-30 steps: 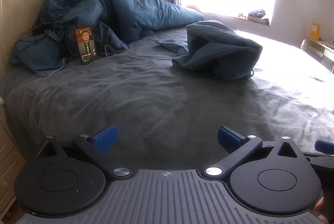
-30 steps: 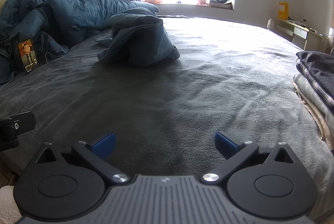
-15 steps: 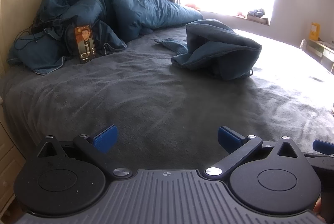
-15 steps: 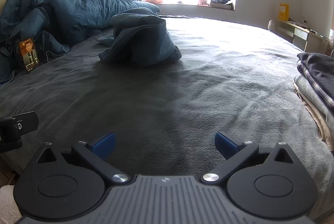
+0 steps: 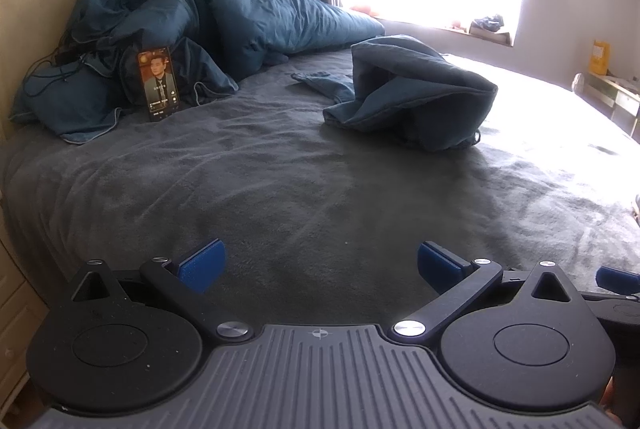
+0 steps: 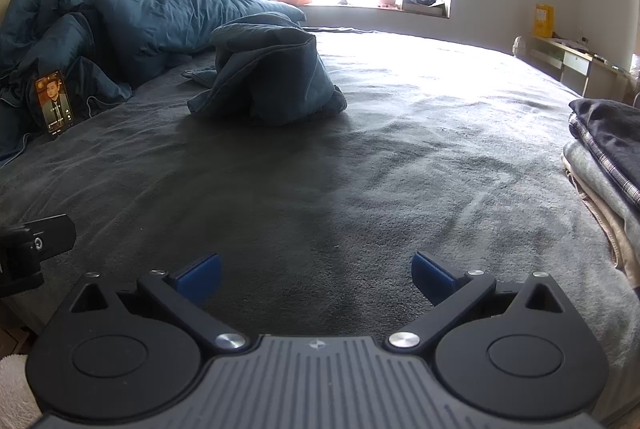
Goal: Fold clothes
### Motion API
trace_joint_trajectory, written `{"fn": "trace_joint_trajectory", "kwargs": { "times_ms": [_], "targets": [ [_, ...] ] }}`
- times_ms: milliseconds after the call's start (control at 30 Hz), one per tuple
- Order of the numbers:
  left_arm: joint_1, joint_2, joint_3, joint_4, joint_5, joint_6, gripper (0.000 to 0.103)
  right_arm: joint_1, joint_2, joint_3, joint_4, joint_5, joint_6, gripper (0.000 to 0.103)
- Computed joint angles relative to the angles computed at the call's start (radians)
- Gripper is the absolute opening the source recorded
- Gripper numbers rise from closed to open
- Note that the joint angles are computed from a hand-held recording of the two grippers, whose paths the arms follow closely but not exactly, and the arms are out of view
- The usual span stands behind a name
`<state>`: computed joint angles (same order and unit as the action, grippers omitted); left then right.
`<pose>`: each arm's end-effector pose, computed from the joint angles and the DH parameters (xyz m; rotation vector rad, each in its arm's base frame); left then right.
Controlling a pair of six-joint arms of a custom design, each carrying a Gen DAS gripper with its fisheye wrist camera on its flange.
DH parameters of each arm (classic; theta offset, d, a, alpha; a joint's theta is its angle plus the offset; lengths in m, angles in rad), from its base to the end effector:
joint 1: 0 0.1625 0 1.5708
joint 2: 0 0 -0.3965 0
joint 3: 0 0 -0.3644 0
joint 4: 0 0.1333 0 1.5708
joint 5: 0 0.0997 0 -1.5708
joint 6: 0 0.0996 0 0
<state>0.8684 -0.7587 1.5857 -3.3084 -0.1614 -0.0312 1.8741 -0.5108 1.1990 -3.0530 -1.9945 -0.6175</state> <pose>-0.2162 -0.6139 0.2361 -0.1092 1.8519 -1.3050 0.3157 -0.6996 0.1323 0.8921 -2.2967 0.9336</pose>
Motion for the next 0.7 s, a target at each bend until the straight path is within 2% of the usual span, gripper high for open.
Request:
{"fn": "trace_joint_trajectory", "kwargs": {
  "times_ms": [700],
  "targets": [
    [0.005, 0.005, -0.013, 0.019, -0.007, 0.000, 0.103, 0.001, 0.009, -0.012, 0.004, -0.006, -0.001, 0.103]
  ]
}}
